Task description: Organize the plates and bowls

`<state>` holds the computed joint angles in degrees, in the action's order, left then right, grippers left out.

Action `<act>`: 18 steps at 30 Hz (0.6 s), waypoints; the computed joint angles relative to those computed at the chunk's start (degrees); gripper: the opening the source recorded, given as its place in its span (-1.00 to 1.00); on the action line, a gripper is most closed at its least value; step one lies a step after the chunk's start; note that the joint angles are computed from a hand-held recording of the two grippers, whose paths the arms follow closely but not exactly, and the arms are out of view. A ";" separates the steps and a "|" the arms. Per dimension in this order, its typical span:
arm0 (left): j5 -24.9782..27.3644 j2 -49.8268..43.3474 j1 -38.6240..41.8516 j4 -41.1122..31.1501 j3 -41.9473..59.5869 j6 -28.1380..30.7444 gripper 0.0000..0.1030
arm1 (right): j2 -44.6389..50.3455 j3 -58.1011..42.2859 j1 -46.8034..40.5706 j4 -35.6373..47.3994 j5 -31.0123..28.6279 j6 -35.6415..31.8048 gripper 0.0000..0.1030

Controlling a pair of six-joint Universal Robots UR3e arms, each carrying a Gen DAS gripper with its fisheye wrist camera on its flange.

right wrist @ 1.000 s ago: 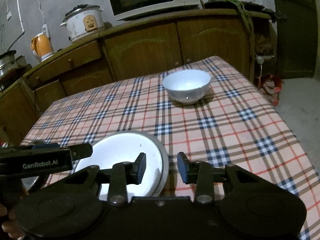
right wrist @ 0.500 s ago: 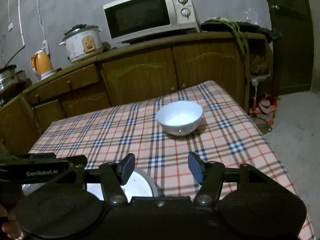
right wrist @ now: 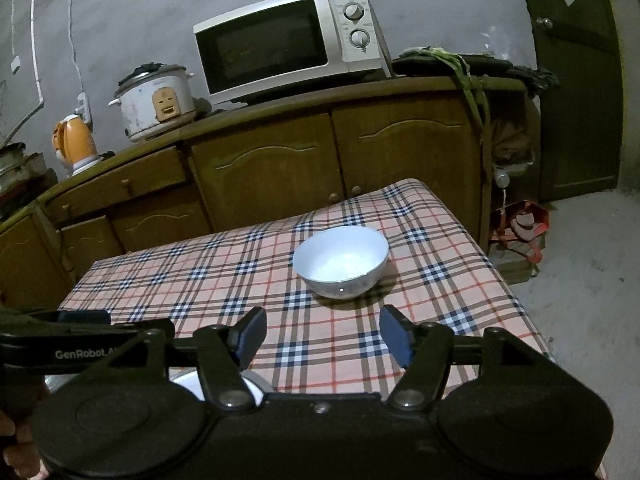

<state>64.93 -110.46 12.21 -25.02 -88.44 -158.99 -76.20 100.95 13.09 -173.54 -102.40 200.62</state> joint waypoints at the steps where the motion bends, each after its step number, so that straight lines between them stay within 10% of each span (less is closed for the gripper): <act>1: 0.04 -0.73 -0.24 -0.71 1.16 -0.17 0.68 | 0.17 -0.11 -0.38 -0.05 0.24 -0.12 0.49; 18: 6.72 -31.76 -10.19 -18.37 50.43 -6.02 0.69 | 15.55 -17.24 -12.70 4.46 8.76 -0.29 0.49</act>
<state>71.66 -142.22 2.03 -43.39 -38.01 -165.02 -60.65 83.71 0.39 -169.07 -93.64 200.34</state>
